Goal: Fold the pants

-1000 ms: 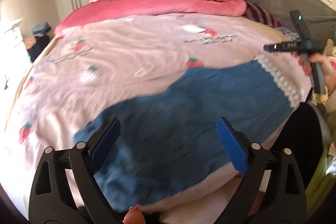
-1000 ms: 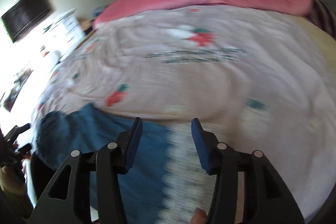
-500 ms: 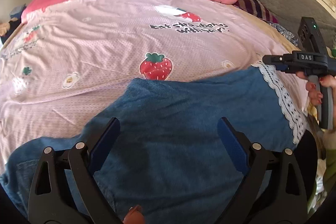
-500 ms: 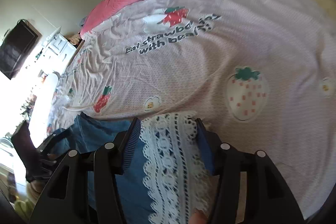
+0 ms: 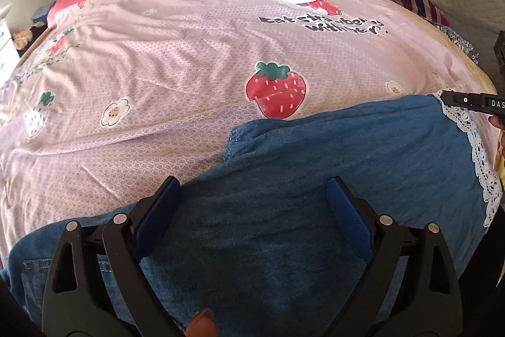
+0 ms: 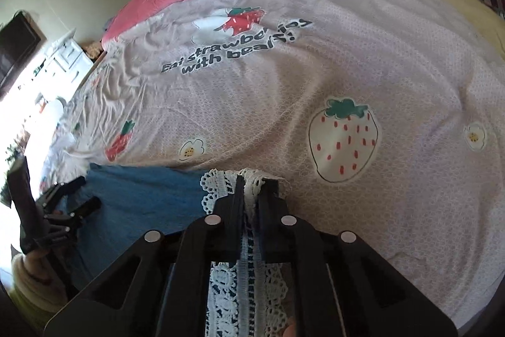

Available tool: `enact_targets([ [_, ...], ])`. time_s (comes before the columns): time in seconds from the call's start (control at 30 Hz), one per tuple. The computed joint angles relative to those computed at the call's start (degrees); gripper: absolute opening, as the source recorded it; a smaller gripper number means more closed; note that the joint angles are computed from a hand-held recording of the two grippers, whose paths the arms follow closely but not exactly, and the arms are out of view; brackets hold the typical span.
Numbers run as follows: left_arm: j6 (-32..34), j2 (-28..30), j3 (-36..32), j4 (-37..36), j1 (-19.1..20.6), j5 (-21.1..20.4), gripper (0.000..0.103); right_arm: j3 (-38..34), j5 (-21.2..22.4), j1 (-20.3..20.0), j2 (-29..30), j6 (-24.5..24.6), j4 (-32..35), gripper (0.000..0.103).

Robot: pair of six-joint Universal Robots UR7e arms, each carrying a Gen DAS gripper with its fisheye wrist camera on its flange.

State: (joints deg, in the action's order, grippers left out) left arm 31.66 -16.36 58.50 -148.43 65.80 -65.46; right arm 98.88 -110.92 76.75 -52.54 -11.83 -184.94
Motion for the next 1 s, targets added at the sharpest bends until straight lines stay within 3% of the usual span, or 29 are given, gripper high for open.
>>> enact_targets([
  [0.07, 0.3, 0.1, -0.1, -0.6, 0.1, 0.3, 0.087, 0.9, 0.1, 0.1, -0.4, -0.7, -1.0, 0.012],
  [0.13, 0.2, 0.1, -0.1, -0.7, 0.2, 0.1, 0.087, 1.9, -1.6, 0.8, -0.8, -1.7, -3.2, 0.030],
  [0.17, 0.3, 0.1, 0.0, -0.9, 0.2, 0.2, 0.087, 2.5, -3.8, 1.4, -0.8, -2.8, -5.4, 0.045],
  [0.23, 0.3, 0.0, 0.2, -1.5, 0.2, 0.1, 0.087, 4.4, -5.1, 2.0, -1.5, -4.5, -8.7, 0.047],
  [0.37, 0.3, -0.4, 1.0, -2.5, 0.2, 0.2, 0.087, 8.4, -3.5, 3.2, -2.7, -7.5, -12.6, 0.047],
  [0.53, 0.2, -0.7, 1.9, -3.4, 0.1, 0.5, 0.087, 10.4, 0.6, 4.2, -2.2, -10.8, -8.7, 0.048],
  [0.7, 0.0, -1.3, 2.7, -4.1, 0.1, 1.0, 0.087, 6.8, -6.5, 4.9, 2.4, -12.0, -4.2, 0.053],
  [0.87, 0.0, -1.9, 3.7, -5.9, 0.2, 2.3, 0.087, 8.7, -2.2, 4.0, 0.0, -8.5, -3.9, 0.056],
  [1.0, -1.1, -4.2, 6.1, -6.5, 0.2, 1.5, 0.087, 12.7, -0.3, 3.8, -3.8, -6.4, -6.8, 0.065],
])
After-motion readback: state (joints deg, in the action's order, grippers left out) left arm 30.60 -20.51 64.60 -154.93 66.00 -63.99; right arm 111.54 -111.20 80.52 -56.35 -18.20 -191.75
